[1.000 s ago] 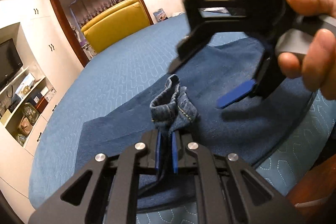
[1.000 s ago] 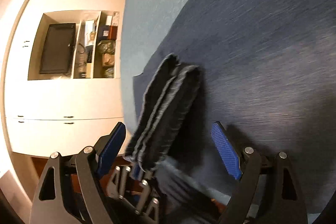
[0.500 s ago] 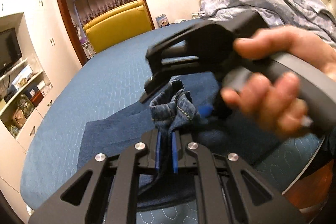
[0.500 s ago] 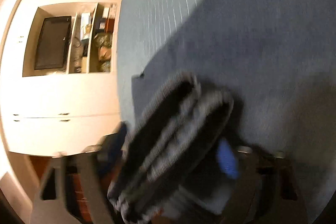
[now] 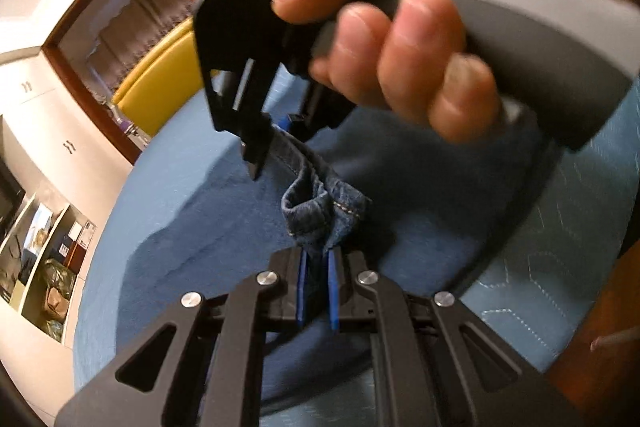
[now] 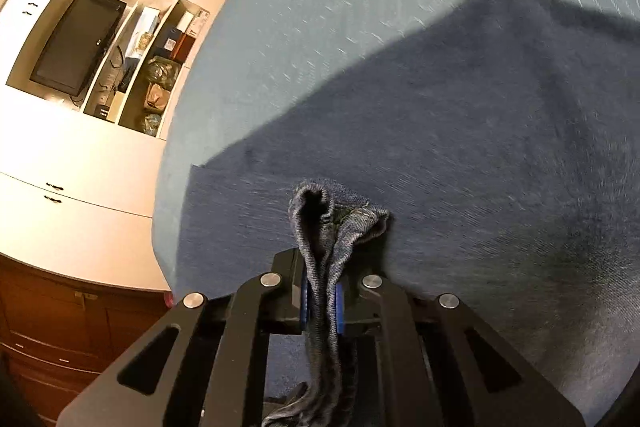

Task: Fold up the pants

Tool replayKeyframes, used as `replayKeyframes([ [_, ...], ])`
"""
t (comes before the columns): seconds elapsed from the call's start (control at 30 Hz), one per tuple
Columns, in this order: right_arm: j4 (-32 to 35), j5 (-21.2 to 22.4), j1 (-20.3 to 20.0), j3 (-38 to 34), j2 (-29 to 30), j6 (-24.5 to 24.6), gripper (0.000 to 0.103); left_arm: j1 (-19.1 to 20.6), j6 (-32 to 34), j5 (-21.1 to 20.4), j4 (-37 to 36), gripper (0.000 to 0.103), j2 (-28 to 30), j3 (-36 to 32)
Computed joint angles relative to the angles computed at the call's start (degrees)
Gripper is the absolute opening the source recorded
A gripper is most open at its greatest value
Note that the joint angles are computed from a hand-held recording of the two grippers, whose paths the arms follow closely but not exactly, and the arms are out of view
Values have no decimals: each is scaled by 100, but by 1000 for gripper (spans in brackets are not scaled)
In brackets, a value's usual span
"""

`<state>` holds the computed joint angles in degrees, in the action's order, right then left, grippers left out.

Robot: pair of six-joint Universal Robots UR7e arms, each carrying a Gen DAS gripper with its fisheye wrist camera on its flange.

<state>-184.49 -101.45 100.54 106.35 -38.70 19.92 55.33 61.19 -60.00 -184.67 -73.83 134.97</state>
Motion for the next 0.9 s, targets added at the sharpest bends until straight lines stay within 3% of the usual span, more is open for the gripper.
replayKeyframes([
  [0.17,-64,220,-97,-31,41,37,24,3,293,92,-502,9,141,174],
  [0.23,-20,169,-74,-85,53,3,27,-52,573,184,-932,14,254,302],
  [0.33,-122,100,-56,-122,66,90,27,-85,809,219,-1189,13,297,414],
  [0.47,-138,-173,37,-191,116,-98,13,-159,964,327,-1454,9,385,504],
  [0.67,-599,-275,76,53,38,-196,12,-226,1085,249,-1641,8,377,612],
  [0.9,-368,-650,161,-64,92,-329,12,-109,1276,175,-1647,8,385,604],
])
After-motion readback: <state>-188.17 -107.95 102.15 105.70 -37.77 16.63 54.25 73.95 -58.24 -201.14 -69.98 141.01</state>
